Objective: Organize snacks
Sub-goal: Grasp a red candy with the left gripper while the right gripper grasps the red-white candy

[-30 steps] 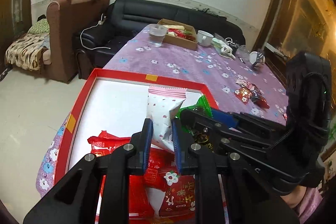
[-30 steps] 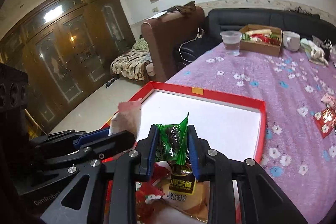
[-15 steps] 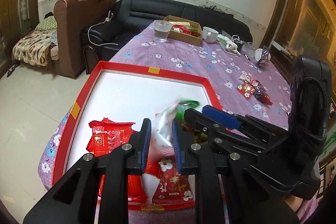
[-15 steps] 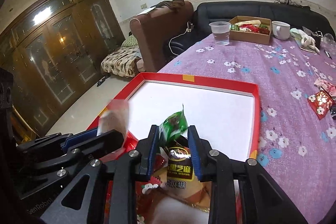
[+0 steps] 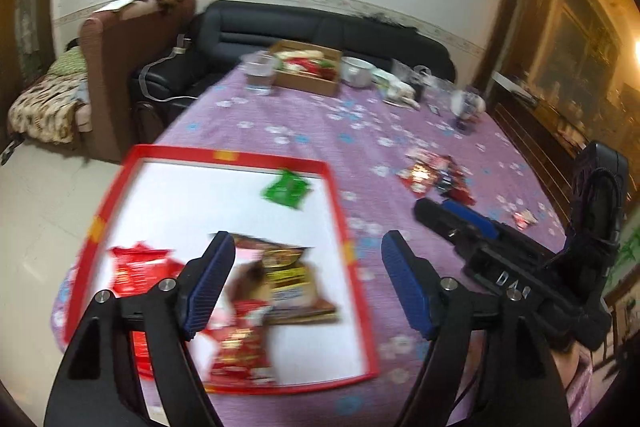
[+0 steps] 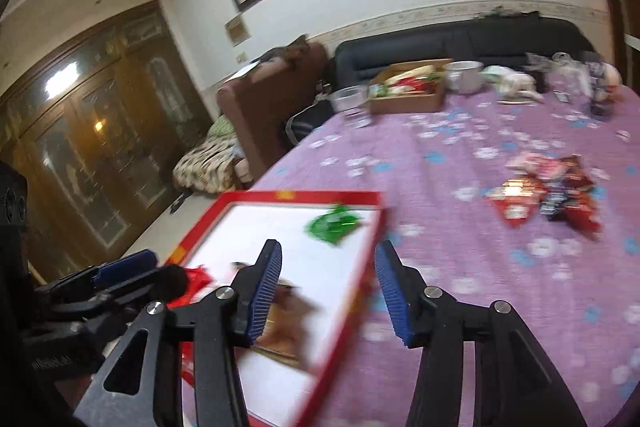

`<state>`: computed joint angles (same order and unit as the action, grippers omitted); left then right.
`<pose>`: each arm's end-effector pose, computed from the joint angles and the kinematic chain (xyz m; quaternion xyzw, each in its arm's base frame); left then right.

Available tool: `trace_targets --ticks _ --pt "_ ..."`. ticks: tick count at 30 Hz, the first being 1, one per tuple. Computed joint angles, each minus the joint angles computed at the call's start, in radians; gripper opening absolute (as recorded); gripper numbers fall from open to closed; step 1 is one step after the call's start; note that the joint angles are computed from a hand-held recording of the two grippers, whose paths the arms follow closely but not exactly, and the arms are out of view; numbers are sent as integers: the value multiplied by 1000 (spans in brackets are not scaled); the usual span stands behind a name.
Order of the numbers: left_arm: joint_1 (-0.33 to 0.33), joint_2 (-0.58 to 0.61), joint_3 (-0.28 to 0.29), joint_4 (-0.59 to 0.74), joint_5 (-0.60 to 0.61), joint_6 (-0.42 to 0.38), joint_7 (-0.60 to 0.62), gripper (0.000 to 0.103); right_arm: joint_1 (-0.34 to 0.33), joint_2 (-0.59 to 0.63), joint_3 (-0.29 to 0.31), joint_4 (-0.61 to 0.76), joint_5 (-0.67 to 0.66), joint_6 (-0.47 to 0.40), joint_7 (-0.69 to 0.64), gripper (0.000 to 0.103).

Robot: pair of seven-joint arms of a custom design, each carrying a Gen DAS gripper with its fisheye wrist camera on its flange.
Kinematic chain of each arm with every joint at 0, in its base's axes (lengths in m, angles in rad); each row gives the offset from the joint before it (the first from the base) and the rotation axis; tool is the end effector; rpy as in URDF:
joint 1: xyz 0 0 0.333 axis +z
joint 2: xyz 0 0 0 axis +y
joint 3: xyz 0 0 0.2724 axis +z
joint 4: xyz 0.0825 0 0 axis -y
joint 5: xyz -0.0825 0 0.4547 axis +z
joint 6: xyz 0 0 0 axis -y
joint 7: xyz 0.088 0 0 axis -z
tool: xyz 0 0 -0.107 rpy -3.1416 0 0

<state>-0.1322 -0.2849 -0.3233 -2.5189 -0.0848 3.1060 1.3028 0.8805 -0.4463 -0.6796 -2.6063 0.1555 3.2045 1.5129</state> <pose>0.4984 -0.2348 0.3937 -0.5985 0.6838 -0.3699 0.1933 0.5173 0.0978 0.3980 -0.6262 0.6226 -0.1647 0.4394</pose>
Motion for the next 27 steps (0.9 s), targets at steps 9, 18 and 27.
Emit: trace_targets --ticks 9,18,27 --pt "-65 219 1 242 110 -97 15 76 -505 -78 159 -109 -10 -114 56 55" --pt "-186 446 95 501 184 -232 46 76 -710 37 173 4 131 -241 77 55" --pt "-232 577 139 649 224 -280 28 76 -722 258 205 181 324 -336 93 55"
